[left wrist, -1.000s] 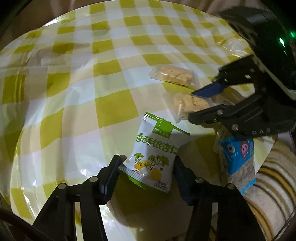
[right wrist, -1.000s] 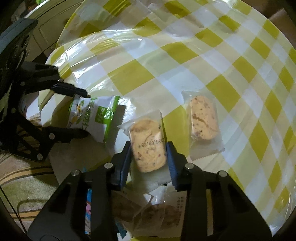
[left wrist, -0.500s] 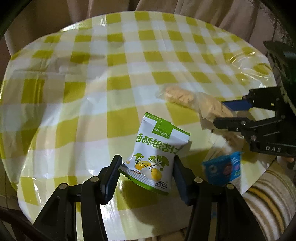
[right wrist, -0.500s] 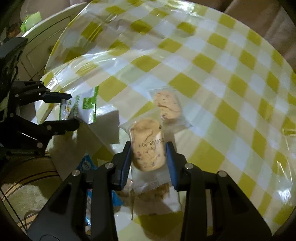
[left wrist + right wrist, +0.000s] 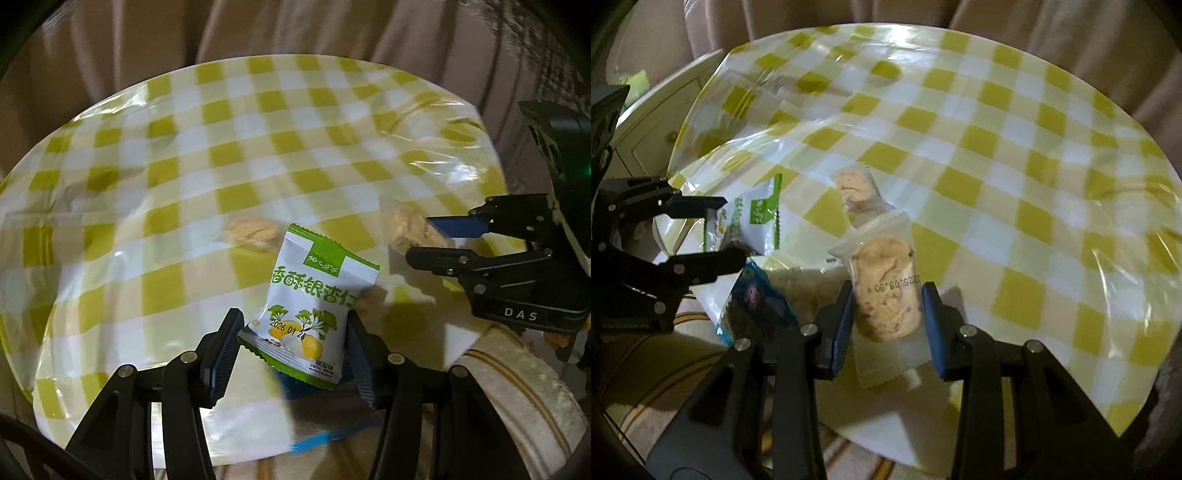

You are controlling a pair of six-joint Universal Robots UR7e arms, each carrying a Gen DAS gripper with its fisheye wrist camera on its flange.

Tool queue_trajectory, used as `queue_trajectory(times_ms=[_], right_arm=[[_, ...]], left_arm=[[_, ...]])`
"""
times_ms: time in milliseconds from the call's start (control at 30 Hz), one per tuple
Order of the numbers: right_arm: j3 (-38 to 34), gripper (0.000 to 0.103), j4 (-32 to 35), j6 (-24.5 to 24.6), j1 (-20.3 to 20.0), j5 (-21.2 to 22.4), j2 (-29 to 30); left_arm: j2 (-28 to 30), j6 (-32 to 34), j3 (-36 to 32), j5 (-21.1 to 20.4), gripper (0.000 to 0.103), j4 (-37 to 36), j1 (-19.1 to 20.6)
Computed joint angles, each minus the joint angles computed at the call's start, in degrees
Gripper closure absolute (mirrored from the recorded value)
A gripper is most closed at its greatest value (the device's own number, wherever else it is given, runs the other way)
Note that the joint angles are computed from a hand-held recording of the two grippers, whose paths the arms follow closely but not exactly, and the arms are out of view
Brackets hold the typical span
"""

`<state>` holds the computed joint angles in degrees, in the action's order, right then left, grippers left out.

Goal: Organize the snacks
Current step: 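Carry the green-white packet and cookie packet over the white box and release both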

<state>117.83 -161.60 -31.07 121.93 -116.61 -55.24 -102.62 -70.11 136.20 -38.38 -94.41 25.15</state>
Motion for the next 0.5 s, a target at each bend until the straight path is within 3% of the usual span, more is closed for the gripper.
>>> queue_trajectory(times_ms=[500], right_arm=[[11.73, 0.063, 0.63, 2.72, -9.40, -3.26, -21.18]], left_arm=[[23.56, 20.94, -3.88, -7.53, 0.048, -31.30, -1.55]])
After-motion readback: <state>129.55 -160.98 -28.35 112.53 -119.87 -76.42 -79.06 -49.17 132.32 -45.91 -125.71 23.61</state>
